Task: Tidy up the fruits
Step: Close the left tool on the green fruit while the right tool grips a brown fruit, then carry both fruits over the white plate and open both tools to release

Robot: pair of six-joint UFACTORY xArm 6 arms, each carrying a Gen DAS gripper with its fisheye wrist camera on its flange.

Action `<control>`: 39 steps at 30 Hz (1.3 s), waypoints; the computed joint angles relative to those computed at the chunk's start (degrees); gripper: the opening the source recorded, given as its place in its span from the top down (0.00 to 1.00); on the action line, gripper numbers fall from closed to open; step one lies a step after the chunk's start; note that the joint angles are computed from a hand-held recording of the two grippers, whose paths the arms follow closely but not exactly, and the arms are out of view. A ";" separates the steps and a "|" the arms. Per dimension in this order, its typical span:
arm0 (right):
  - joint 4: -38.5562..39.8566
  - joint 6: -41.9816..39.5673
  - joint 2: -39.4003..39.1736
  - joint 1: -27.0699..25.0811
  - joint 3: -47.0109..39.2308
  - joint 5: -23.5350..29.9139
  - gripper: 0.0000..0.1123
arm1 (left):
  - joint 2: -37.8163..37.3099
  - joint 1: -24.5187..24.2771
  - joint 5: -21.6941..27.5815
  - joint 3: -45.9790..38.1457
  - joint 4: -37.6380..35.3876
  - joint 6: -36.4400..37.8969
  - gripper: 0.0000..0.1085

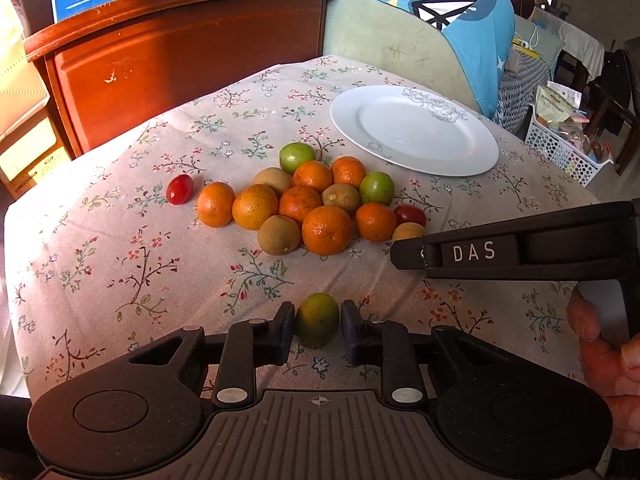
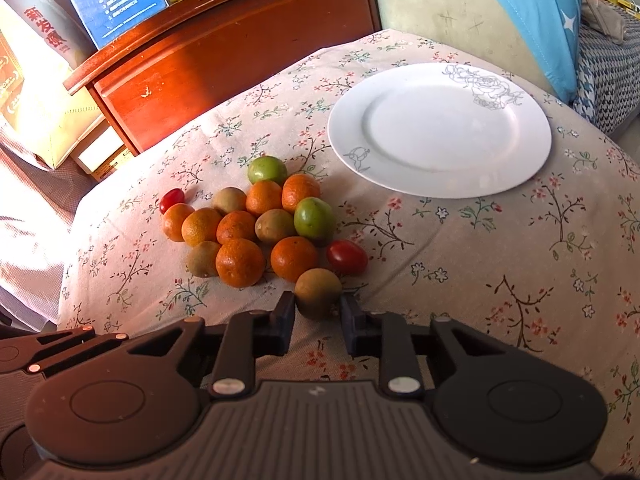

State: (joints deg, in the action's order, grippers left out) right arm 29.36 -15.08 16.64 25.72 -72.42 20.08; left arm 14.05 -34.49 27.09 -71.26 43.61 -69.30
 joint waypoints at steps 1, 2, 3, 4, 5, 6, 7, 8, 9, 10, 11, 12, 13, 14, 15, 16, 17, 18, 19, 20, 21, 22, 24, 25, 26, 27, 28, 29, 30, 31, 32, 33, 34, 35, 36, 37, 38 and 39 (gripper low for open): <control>-0.58 0.28 -0.06 0.03 0.11 -0.04 0.79 | -0.17 0.19 -0.48 0.29 0.02 -0.46 0.80; -0.97 0.45 -0.13 0.05 0.23 -0.03 0.79 | -0.29 0.30 -0.76 0.50 -0.21 -0.49 0.80; -1.03 0.44 -0.18 0.03 0.28 0.08 0.79 | -0.38 0.39 -1.09 0.79 -0.55 -0.33 0.79; -0.89 0.31 -0.22 0.00 0.32 0.20 0.79 | -0.49 0.43 -1.31 1.00 -0.27 -0.49 0.79; -0.85 0.28 -0.21 -0.02 0.32 0.23 0.79 | -0.61 0.45 -1.48 1.19 -0.07 -0.65 0.79; -0.85 0.29 -0.15 -0.03 0.27 0.26 0.79 | -0.81 0.51 -1.83 1.52 0.08 -1.09 0.77; -0.82 0.31 -0.15 -0.07 0.24 0.34 0.79 | -0.90 0.67 -2.36 1.78 -0.10 -1.13 0.77; -0.90 0.47 -0.08 -0.08 0.14 0.43 0.79 | -1.03 0.77 -2.71 2.03 0.01 -1.36 0.77; -0.94 0.56 -0.04 -0.09 0.09 0.46 0.79 | -1.12 0.85 -2.98 2.21 0.19 -1.63 0.77; -1.04 0.63 0.02 -0.09 0.02 0.47 0.79 | -1.24 0.98 -3.27 2.42 0.46 -2.01 0.77; -1.04 0.63 0.02 -0.09 0.02 0.47 0.79 | -1.29 1.02 -3.40 2.51 0.63 -2.25 0.77; -1.20 0.65 0.06 -0.12 -0.05 0.55 0.79 | -1.26 1.05 -3.46 2.50 0.91 -2.54 0.77; -1.30 0.66 0.08 -0.14 -0.09 0.60 0.78 | -1.23 1.01 -3.39 2.46 1.21 -2.70 0.77; -1.30 0.66 0.08 -0.14 -0.09 0.60 0.78 | -1.21 0.96 -3.41 2.46 1.51 -2.73 0.78; -1.26 0.66 0.05 -0.14 -0.07 0.62 0.78 | -1.23 0.97 -3.68 2.52 1.84 -2.79 0.79; -1.16 0.58 0.05 -0.14 -0.07 0.62 0.78 | -1.29 1.01 -3.90 2.64 2.18 -3.13 0.80; -1.10 0.52 0.03 -0.15 -0.04 0.66 0.78 | -1.32 0.99 -3.83 2.64 2.30 -3.28 0.80; -1.08 0.50 0.01 -0.14 0.01 0.63 0.78 | -1.31 0.93 -3.61 2.53 2.26 -3.28 0.80; -1.08 0.50 0.01 -0.14 0.01 0.63 0.78 | -1.32 0.89 -3.40 2.42 2.30 -3.47 0.81; -0.95 0.39 0.02 -0.14 -0.02 0.67 0.78 | -1.37 0.89 -3.24 2.37 2.44 -3.75 0.81; -0.69 0.13 -0.01 -0.13 -0.01 0.73 0.79 | -1.43 0.89 -3.07 2.31 2.67 -4.09 0.81; -0.41 -0.15 -0.08 -0.11 0.02 0.80 0.79 | -1.48 0.87 -2.80 2.17 3.24 -4.78 0.81; 0.60 -1.25 -0.35 -0.07 0.09 1.15 0.79 | -1.63 0.86 -2.20 1.86 4.40 -5.94 0.81; 1.35 -2.03 -0.53 -0.03 0.17 1.23 0.79 | -1.72 0.93 -2.09 1.72 4.76 -6.41 0.81; 1.81 -2.54 -0.70 0.02 0.28 1.16 0.79 | -1.83 1.03 -2.20 1.67 4.78 -6.66 0.81; 1.86 -2.72 -0.81 0.03 0.29 1.13 0.79 | -2.01 1.22 -2.51 1.69 4.67 -7.00 0.81; 1.93 -2.75 -0.93 0.02 0.29 1.11 0.79 | -2.14 1.43 -2.78 1.62 4.56 -7.31 0.81; 2.37 -2.89 -1.10 -0.03 0.22 1.23 0.79 | -2.27 1.64 -2.93 1.48 4.60 -7.61 0.81; 3.16 -3.23 -1.21 -0.15 -0.01 1.51 0.79 | -2.34 1.78 -2.85 1.20 4.80 -7.85 0.81; 4.06 -3.72 -1.34 -0.28 -0.25 1.74 0.79 | -2.40 1.90 -2.80 0.96 5.03 -8.00 0.81; 4.58 -4.04 -1.48 -0.40 -0.50 1.85 0.79 | -2.43 2.07 -2.87 0.60 5.18 -8.13 0.81; 4.77 -4.27 -1.55 -0.48 -0.83 1.88 0.79 | -2.44 2.33 -3.23 0.25 5.11 -8.11 0.81; 5.04 -4.71 -1.63 -0.59 -1.15 1.94 0.79 | -2.40 2.60 -3.69 -0.14 4.89 -7.94 0.81; 5.33 -5.23 -1.61 -0.72 -1.67 2.00 0.79 | -2.34 2.80 -4.00 -0.46 4.69 -7.71 0.81; 5.63 -5.70 -1.57 -0.84 -2.15 2.16 0.79 | -2.11 3.04 -4.22 -1.13 4.63 -7.34 0.81; 5.94 -6.28 -1.40 -1.04 -2.77 2.57 0.79 | -1.87 3.15 -4.21 -1.72 4.64 -6.95 0.81; 5.92 -6.55 -1.23 -1.23 -3.32 2.98 0.79 | -1.54 3.28 -4.20 -2.43 4.42 -6.34 0.81; 5.42 -6.73 -0.81 -1.52 -4.24 3.58 0.79 | -1.13 3.51 -4.51 -3.15 3.81 -5.47 0.81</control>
State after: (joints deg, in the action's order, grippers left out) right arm 34.78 -21.81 15.83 24.21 -76.66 23.66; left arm 12.92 -30.98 22.58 -74.42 47.42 -74.77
